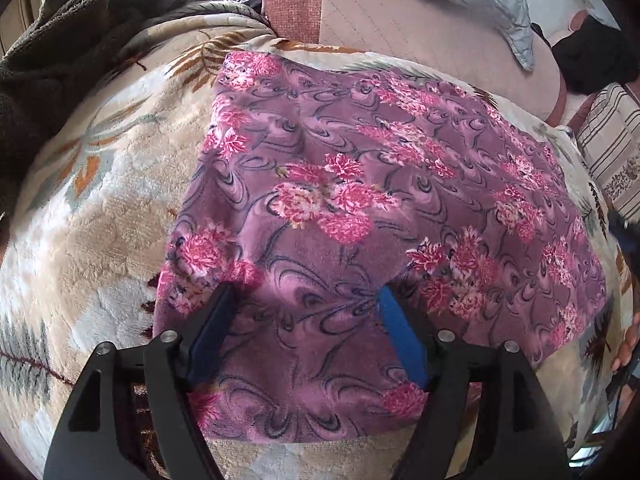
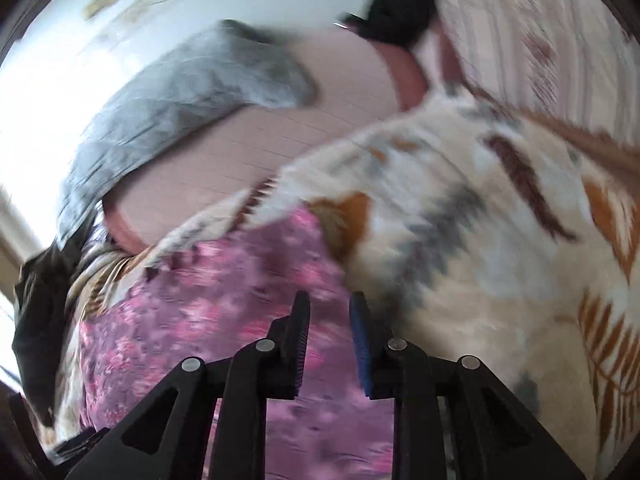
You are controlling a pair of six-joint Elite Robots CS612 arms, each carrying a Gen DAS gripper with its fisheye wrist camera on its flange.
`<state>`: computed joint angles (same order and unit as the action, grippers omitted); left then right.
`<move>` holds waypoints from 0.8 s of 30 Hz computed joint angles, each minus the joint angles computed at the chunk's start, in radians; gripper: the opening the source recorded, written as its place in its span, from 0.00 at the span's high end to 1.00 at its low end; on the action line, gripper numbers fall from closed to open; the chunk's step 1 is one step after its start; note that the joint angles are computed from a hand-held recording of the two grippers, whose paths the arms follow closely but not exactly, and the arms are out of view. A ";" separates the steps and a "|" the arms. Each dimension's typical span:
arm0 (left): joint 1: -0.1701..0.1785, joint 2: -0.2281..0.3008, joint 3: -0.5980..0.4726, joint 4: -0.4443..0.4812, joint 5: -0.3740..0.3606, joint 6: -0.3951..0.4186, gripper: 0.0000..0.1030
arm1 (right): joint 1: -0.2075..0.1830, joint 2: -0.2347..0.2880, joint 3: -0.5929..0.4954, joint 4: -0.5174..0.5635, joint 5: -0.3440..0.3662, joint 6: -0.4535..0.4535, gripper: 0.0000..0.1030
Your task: Fold small clothes
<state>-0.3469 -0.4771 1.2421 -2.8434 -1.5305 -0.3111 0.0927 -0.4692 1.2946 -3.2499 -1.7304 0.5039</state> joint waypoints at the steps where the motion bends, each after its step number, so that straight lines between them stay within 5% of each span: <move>1: 0.001 0.000 -0.001 0.000 -0.003 -0.001 0.28 | 0.006 0.013 -0.028 0.006 0.007 -0.025 0.74; 8: 0.004 -0.003 0.002 -0.008 -0.017 -0.002 0.28 | 0.007 0.095 -0.164 0.248 0.032 -0.014 0.66; 11: 0.015 -0.017 0.035 -0.114 -0.046 -0.026 0.28 | -0.004 0.074 -0.128 0.205 0.061 0.022 0.65; 15: 0.015 -0.021 0.067 -0.291 0.064 -0.069 0.28 | -0.007 0.051 -0.076 0.106 0.024 0.060 0.63; 19: 0.017 0.005 0.009 -0.126 0.110 -0.097 0.28 | -0.019 0.057 -0.077 0.204 0.038 0.059 0.64; 21: 0.021 0.018 -0.021 -0.033 0.090 -0.113 0.28 | -0.022 0.053 -0.055 0.157 0.046 0.091 0.64; 24: 0.032 0.013 -0.012 -0.076 0.035 -0.139 0.28 | -0.024 0.037 -0.032 0.144 0.042 0.161 0.62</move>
